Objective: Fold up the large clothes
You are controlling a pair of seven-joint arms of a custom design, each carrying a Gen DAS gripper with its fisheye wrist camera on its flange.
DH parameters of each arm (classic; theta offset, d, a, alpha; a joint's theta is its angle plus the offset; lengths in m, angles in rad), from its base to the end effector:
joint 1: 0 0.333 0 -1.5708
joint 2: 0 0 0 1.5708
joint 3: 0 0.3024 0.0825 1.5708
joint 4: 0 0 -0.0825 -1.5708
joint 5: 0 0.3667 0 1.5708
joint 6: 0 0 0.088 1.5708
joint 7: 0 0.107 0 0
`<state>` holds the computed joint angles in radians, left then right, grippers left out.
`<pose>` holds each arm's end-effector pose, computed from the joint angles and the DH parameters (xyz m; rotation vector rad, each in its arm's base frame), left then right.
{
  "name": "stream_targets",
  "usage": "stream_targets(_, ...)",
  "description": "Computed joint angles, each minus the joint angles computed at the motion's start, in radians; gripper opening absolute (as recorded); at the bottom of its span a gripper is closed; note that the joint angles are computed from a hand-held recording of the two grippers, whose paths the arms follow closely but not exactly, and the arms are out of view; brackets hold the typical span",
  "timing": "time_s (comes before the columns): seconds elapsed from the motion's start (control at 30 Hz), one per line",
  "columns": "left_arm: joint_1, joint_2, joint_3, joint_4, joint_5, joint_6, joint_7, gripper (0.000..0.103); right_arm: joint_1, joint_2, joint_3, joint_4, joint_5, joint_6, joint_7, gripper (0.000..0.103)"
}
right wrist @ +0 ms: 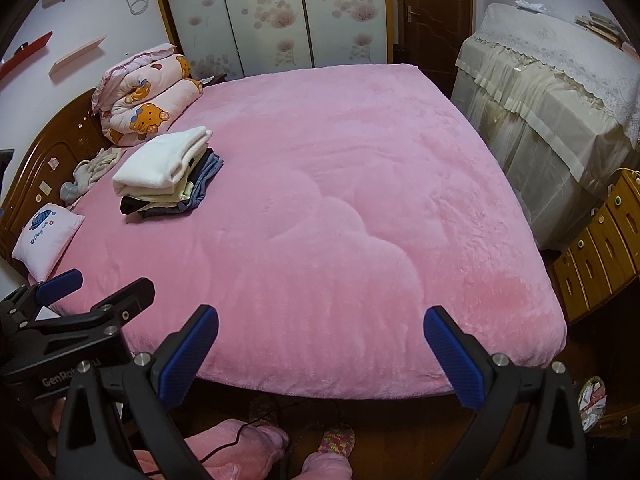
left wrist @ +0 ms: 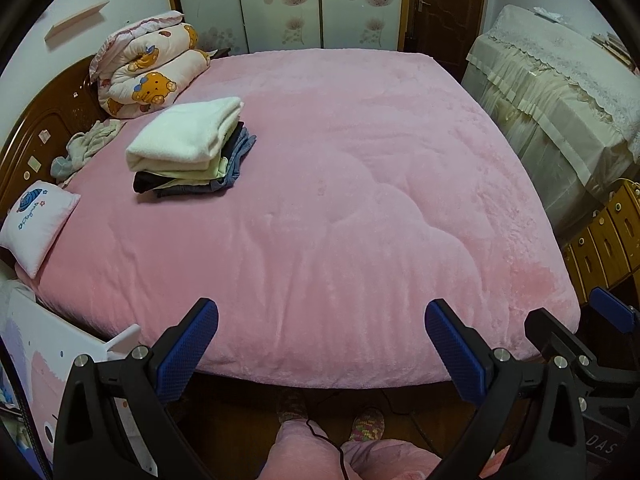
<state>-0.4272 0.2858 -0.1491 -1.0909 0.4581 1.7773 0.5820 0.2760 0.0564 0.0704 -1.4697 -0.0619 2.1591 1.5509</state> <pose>0.5577 -0.2941 0.6961 -2.2420 1.4466 -0.5398 0.5622 0.1987 0.6950 -2.1580 1.4581 -0.5595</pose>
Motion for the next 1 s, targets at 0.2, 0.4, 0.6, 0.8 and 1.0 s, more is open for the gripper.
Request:
stream_targets(0.2,0.003,-0.008,-0.002,-0.014,-0.002,0.006,-0.004,0.102,0.002,-0.002,0.001,-0.002,-0.004,-0.001,0.004,0.103)
stream_targets(0.4,-0.005,0.001,-0.005,0.001,0.004,-0.003,-0.017,0.102,0.002,-0.005,0.000,-0.007,-0.008,0.001,0.006,0.103)
stream_targets(0.6,-0.021,0.011,-0.001,0.021,0.020,-0.015,-0.020,0.102,-0.002,-0.011,-0.002,-0.019,-0.011,0.012,0.007,0.103)
stream_targets(0.8,-0.032,0.017,0.000,0.030,0.029,-0.024,-0.028,0.102,-0.004,-0.017,-0.003,-0.024,-0.011,0.010,0.012,0.103)
stream_targets(1.0,-0.036,0.018,0.002,0.034,0.031,-0.029,-0.030,0.102,-0.006,-0.016,-0.004,-0.021,-0.012,0.003,0.011,0.103)
